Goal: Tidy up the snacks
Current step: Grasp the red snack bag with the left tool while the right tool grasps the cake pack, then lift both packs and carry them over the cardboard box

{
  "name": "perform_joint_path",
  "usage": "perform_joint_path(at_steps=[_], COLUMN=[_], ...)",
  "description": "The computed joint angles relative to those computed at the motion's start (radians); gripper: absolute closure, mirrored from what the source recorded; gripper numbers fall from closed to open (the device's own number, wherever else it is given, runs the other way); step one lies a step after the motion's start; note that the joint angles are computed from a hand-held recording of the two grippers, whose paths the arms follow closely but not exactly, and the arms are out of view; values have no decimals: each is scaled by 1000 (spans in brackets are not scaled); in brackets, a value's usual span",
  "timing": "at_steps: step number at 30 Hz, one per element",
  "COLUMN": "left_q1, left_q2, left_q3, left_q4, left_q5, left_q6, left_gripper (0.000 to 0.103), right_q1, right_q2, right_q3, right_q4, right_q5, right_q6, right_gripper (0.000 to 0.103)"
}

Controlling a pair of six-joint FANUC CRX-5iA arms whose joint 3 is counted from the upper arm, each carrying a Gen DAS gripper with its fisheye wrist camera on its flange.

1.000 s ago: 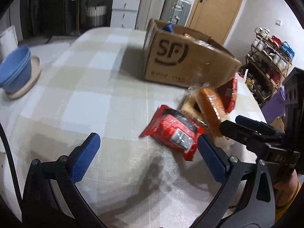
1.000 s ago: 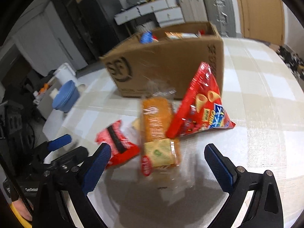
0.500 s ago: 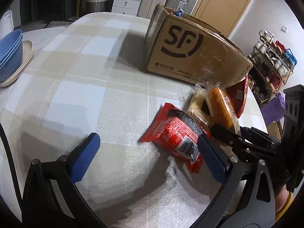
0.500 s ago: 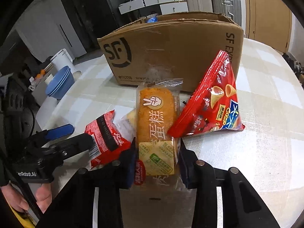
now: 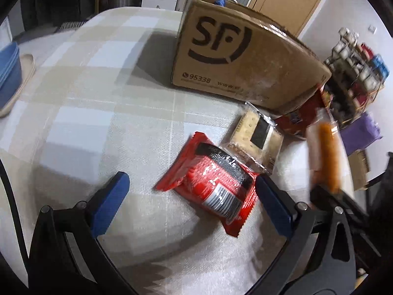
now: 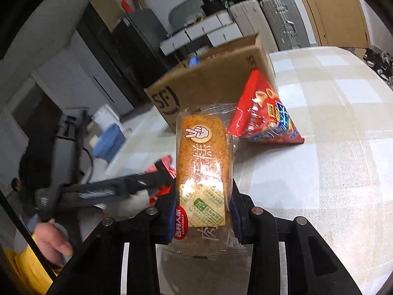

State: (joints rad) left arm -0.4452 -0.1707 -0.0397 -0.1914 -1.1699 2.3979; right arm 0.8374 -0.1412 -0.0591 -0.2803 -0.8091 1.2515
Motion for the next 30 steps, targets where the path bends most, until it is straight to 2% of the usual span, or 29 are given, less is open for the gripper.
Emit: perform_joint_path(at_steps=[4, 8, 10, 12, 16, 18, 19, 22, 27, 30], left_q1=[-51, -74, -101, -120, -149, -145, -147, -120, -90, -89], left_q2=[65, 91, 105, 101, 85, 67, 59, 30, -22, -40], left_q3=[79, 110, 132, 131, 128, 114, 111, 77, 15, 8], left_q4=[-69, -104, -139, -164, -189, -181, -176, -135, -96, -102], left_q5=[-84, -121, -150, -148, -156, -145, -145, -110, -55, -53], left_q6=[31, 45, 35, 10, -17, -25, -20, -34, -24, -14], left_gripper=[1, 2, 8, 26, 50, 69, 70, 81, 83, 83], right_q1=[-16, -45, -61, -73, -83, -77, -80, -82, -72, -78], right_q2=[4, -17, -19, -22, -30, -32, -32, -35, -48, -50], right_q3=[8, 5, 10, 10, 3, -2, -1, -5, -19, -18], right_q4=[-49, -106, -132, -154, -170, -163, -167, -168, -153, -166], right_q5=[0, -8, -15, -16, -15, -9, -10, -6, 2, 3], right_q6=[40, 91, 106, 116, 116, 101, 101, 93, 71, 87], right_gripper=[67, 67, 67, 67, 67, 67, 67, 67, 67, 67])
